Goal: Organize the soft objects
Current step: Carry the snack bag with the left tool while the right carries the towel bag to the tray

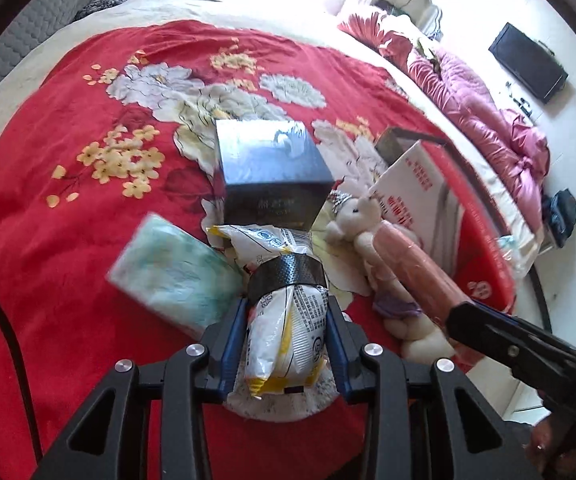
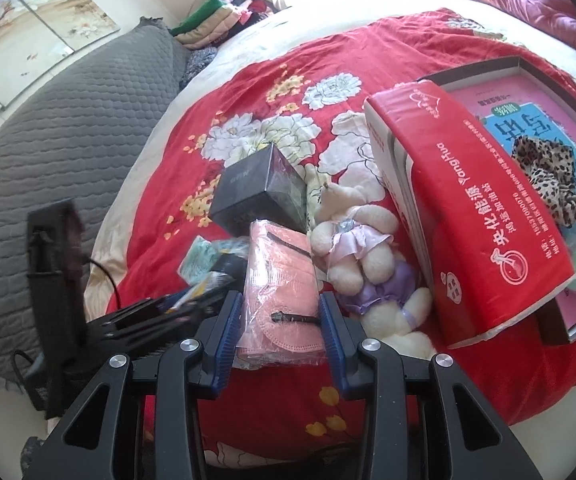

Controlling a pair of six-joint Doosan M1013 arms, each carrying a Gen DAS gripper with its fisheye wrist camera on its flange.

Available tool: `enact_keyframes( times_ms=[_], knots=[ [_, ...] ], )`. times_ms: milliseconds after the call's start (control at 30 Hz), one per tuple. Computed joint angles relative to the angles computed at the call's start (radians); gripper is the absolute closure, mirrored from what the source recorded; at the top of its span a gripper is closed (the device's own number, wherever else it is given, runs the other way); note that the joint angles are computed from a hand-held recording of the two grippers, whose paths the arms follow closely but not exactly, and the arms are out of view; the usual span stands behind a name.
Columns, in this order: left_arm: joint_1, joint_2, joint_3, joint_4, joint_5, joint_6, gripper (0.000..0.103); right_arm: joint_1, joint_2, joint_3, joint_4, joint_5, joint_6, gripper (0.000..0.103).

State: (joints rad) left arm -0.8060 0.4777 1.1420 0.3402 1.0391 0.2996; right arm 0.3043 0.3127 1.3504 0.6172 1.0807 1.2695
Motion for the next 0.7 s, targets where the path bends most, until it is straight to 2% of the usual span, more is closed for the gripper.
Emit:
enact_keyframes(
  times_ms=[167, 267, 433, 700],
  knots=[
    [-0.006, -0.033, 0.022, 0.046, -0.031, -0.052, 0.065, -0.005, -0.01, 0.002, 0.025, -0.016, -0.026, 0.063],
    [-0.011, -0.041, 0.014, 0.076, -0.022, -0.073, 0.065, -0.012, -0.017, 0.003, 0.044, -0.027, -0.043, 0.063],
    [-0.029, -0.033, -0.033, 0.136, 0.045, -0.076, 0.065, -0.021, -0.03, 0.009, 0.071, -0.049, -0.063, 0.063],
    [-0.049, 0.009, -0.137, 0.156, 0.137, -0.015, 0.065, -0.039, -0.059, 0.02, 0.09, -0.089, -0.096, 0.063]
  ],
)
